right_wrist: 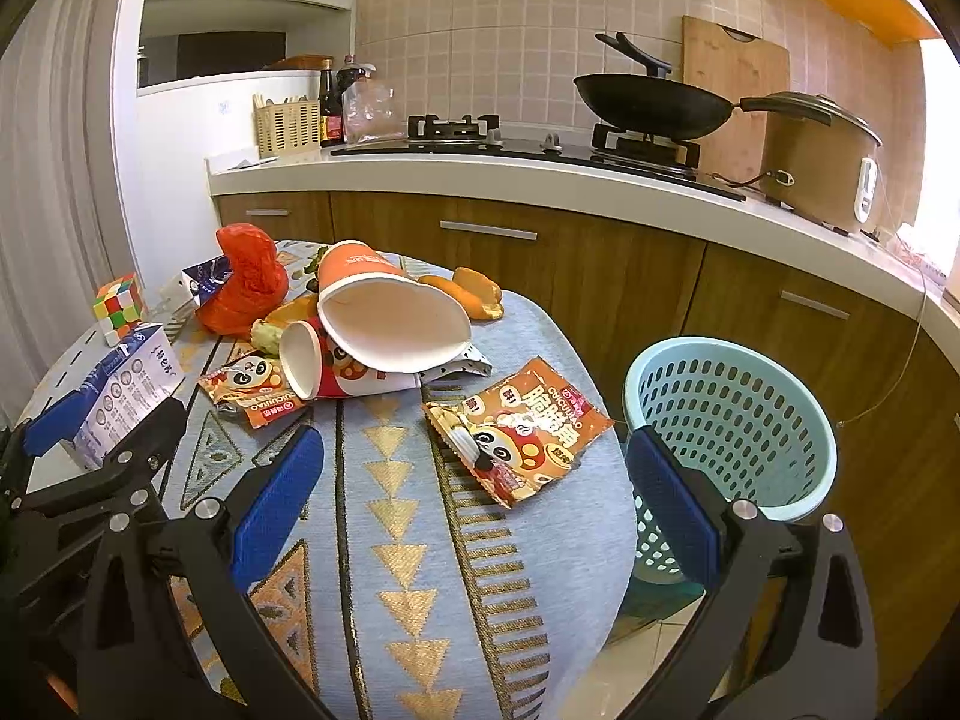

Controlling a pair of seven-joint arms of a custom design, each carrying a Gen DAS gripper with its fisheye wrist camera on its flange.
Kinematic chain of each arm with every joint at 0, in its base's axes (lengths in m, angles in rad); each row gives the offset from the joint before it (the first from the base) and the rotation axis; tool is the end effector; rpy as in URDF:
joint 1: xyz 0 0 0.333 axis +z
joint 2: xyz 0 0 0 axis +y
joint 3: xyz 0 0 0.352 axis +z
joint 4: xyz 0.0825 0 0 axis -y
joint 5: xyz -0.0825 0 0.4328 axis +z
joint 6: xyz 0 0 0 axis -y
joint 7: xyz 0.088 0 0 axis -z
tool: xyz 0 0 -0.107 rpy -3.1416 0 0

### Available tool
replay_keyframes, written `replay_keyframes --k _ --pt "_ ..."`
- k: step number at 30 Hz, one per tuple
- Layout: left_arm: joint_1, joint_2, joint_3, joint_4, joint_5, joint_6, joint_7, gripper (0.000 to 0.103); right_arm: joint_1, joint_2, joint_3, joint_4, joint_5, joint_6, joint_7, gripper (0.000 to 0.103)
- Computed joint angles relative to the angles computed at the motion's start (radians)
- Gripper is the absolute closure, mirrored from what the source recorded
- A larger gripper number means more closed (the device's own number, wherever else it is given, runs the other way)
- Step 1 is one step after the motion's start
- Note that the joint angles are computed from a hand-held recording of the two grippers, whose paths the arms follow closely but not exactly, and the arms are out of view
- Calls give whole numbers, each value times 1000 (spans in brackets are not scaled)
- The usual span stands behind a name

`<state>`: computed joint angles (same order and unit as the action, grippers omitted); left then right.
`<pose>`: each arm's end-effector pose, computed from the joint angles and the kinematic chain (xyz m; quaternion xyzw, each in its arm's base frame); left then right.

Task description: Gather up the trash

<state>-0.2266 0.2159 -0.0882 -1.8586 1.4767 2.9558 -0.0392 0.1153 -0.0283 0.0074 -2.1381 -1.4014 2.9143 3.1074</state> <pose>0.6313 -0.2712 0.4712 -0.5923 0.6287 -0.3839 0.3263 0.5862 0.1335 0.4811 -0.5747 0.6603 -0.3661 0.3157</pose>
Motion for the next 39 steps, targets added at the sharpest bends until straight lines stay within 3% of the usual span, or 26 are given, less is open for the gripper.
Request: replay_keyframes --k 27,31,39 --pt "-3 -9 -17 -11 42 -25 -47 7 -6 7 -9 -5 5 32 0 11" --pt "6 -26 -18 -23 96 -10 -108 7 -12 6 -13 -5 -15 42 21 15" --pt "29 -33 -26 -41 37 10 -87 7 -22 8 -18 -2 -51 66 54 16"
